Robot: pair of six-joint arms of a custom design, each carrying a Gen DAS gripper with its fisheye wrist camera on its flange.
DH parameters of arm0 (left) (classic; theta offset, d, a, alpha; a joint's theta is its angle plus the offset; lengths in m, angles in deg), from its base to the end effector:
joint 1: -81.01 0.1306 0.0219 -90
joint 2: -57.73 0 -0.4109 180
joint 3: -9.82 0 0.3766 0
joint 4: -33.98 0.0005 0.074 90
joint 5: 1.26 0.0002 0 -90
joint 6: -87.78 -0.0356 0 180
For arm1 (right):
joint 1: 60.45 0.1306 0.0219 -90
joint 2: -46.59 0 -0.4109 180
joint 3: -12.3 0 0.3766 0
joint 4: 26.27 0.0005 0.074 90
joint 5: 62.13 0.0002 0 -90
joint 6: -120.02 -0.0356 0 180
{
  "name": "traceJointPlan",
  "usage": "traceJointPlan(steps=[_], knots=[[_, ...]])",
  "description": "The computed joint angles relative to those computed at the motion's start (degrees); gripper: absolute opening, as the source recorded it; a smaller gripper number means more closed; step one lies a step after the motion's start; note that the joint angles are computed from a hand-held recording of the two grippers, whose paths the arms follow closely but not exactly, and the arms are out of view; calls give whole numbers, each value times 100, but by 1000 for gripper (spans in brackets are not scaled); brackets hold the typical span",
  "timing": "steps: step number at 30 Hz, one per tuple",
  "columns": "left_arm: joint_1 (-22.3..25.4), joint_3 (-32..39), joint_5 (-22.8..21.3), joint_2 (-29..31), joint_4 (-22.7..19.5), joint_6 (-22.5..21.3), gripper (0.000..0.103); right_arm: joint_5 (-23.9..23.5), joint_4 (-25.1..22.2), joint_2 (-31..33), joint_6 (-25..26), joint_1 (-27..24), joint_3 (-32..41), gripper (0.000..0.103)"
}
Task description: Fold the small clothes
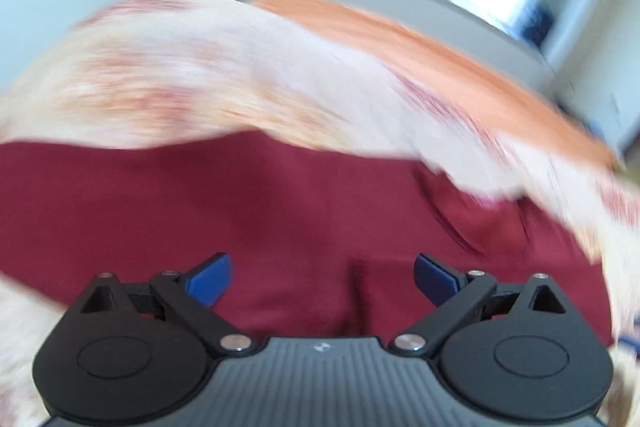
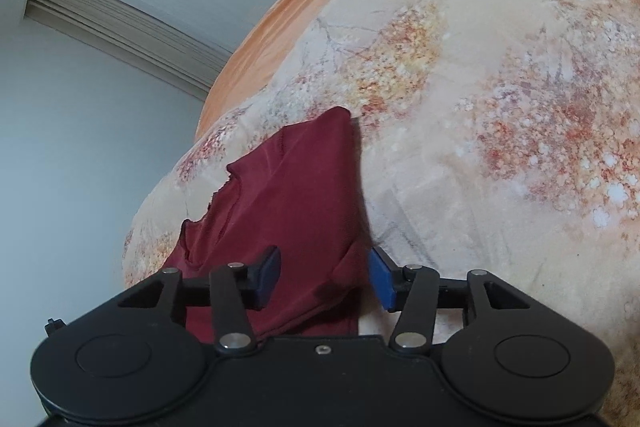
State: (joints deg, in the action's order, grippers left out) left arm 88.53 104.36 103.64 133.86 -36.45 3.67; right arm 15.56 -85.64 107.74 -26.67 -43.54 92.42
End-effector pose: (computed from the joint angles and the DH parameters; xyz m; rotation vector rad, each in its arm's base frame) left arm 0.3456 0.0359 0.5629 -0.1772 2.4551 -0.3095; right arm 0.2491 0.0831 0.5423 0.7115 2.3218 0.8807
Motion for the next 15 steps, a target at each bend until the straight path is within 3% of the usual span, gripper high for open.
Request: traceJointPlan(steps=[2, 5, 7, 10, 15], knots=[[822, 85, 208, 11, -192, 90, 100, 184, -116, 111, 98, 276, 247, 62], [2076, 234, 77, 199, -341, 40, 99, 453, -236, 363, 231, 762, 633, 68], [2865, 380, 222, 459, -338, 64, 96, 558, -275, 577, 206, 1082, 884, 69], [3609, 659, 422, 930, -306, 7, 92, 784, -303, 956, 79, 1585, 1279, 70], [4198, 893, 1207, 1562, -260, 104, 57, 1084, -194, 1658, -178, 2309, 1896, 70]])
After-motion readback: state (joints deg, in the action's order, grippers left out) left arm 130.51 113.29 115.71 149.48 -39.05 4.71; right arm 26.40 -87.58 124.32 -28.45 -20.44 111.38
